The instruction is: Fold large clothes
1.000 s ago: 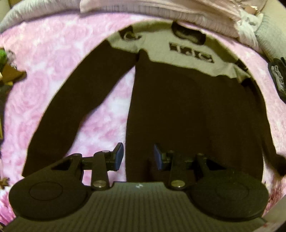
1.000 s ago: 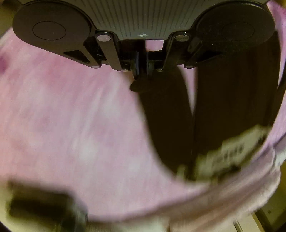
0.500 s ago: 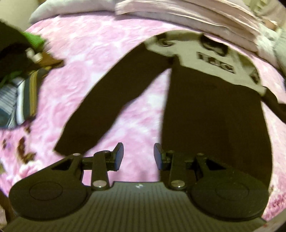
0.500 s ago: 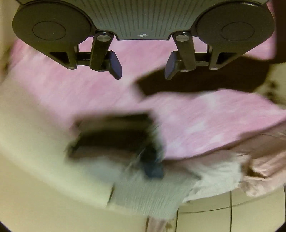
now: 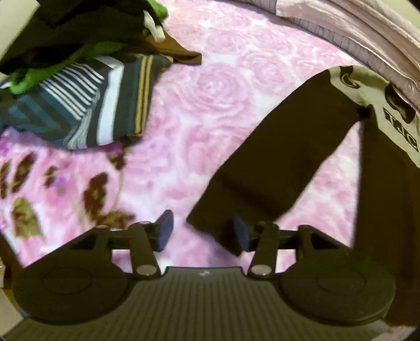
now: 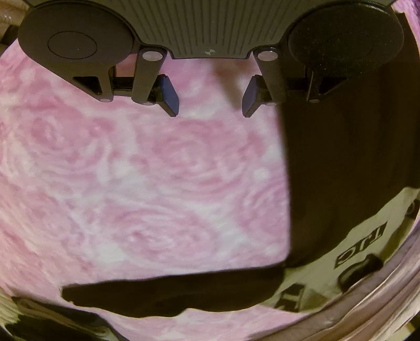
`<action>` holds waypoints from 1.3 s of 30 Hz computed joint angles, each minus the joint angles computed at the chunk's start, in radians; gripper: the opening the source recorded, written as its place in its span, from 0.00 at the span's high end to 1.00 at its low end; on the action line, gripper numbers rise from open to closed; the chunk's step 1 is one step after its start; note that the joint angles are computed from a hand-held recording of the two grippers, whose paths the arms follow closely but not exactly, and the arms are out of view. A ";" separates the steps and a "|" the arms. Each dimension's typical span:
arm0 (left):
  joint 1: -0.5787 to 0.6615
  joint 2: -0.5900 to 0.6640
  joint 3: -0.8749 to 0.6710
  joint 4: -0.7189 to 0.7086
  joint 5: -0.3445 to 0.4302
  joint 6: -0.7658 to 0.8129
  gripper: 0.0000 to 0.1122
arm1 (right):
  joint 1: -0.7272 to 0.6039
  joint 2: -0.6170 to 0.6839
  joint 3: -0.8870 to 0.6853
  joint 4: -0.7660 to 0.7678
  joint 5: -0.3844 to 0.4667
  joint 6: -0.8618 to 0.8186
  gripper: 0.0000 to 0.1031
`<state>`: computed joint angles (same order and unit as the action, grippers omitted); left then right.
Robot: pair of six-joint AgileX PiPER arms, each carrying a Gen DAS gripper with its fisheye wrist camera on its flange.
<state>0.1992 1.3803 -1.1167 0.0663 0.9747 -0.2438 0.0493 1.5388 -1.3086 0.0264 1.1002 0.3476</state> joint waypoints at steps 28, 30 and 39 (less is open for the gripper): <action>0.054 -0.077 0.016 -0.437 0.155 0.360 0.70 | -0.021 -0.221 0.233 0.236 -0.108 0.033 0.46; 0.027 -0.087 0.102 -0.582 0.159 0.384 0.59 | -0.038 -0.240 0.278 0.305 -0.128 -0.025 0.45; -0.220 -0.096 0.162 -0.535 0.011 0.262 0.98 | 0.044 -0.258 0.356 0.388 -0.192 -0.168 0.98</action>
<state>-0.0205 1.2841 -0.9543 -0.4690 0.9855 0.0181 0.0936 1.2810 -0.9525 0.4144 0.9086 0.1799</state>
